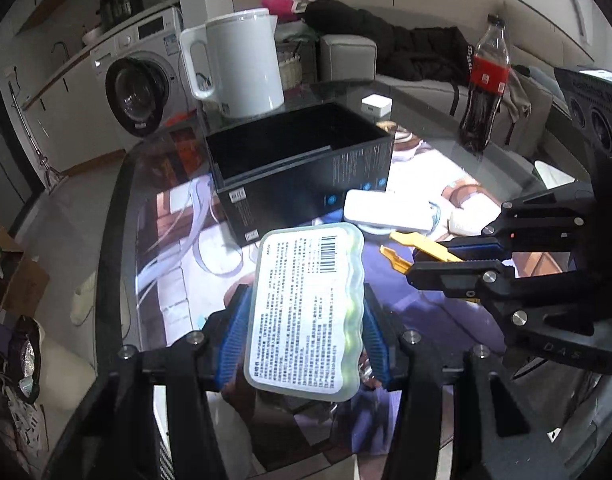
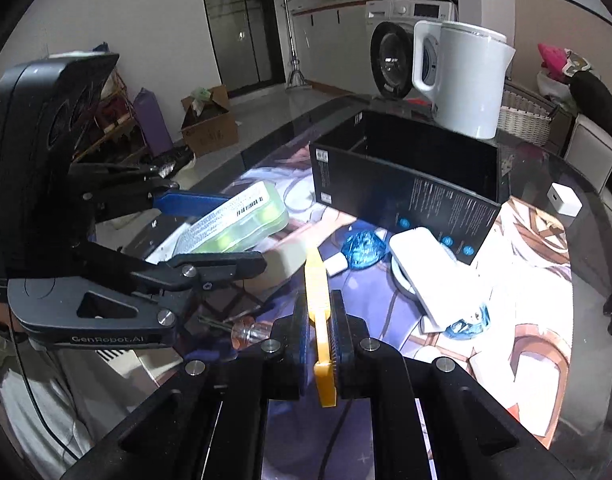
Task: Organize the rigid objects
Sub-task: 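Carry green case with left tool while right tool carries yellow clip toward black box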
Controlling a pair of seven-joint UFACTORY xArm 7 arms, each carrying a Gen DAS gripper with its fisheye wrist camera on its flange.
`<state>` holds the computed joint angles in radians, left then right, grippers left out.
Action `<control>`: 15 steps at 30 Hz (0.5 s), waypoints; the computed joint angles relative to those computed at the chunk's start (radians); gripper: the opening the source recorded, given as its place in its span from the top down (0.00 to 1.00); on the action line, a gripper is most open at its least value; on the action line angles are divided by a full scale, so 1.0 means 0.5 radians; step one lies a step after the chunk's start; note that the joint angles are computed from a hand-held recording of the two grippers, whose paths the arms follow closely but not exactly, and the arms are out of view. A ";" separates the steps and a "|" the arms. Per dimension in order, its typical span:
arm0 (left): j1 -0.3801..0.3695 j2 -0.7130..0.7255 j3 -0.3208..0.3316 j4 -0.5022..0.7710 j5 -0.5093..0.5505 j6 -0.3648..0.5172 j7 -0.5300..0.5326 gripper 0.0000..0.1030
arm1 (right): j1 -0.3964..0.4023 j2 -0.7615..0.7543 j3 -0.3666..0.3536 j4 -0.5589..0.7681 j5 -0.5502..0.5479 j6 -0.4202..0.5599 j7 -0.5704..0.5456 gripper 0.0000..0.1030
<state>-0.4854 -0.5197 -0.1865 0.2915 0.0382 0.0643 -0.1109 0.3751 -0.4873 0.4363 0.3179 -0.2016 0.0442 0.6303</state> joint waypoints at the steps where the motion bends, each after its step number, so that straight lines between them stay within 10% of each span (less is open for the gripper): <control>1: 0.016 -0.020 -0.016 -0.005 0.000 -0.044 -0.018 0.50 | -0.069 -0.069 0.074 -0.020 -0.018 -0.027 0.048 0.91; 10: 0.414 -0.307 -0.485 -0.169 0.029 -0.575 -0.361 0.50 | -0.584 -0.927 0.693 -0.194 -0.049 -0.285 0.423 0.92; 15: 0.564 -0.478 -0.721 -0.289 -0.075 -0.806 -0.564 0.50 | -0.595 -1.247 0.788 -0.263 -0.030 -0.385 0.586 0.91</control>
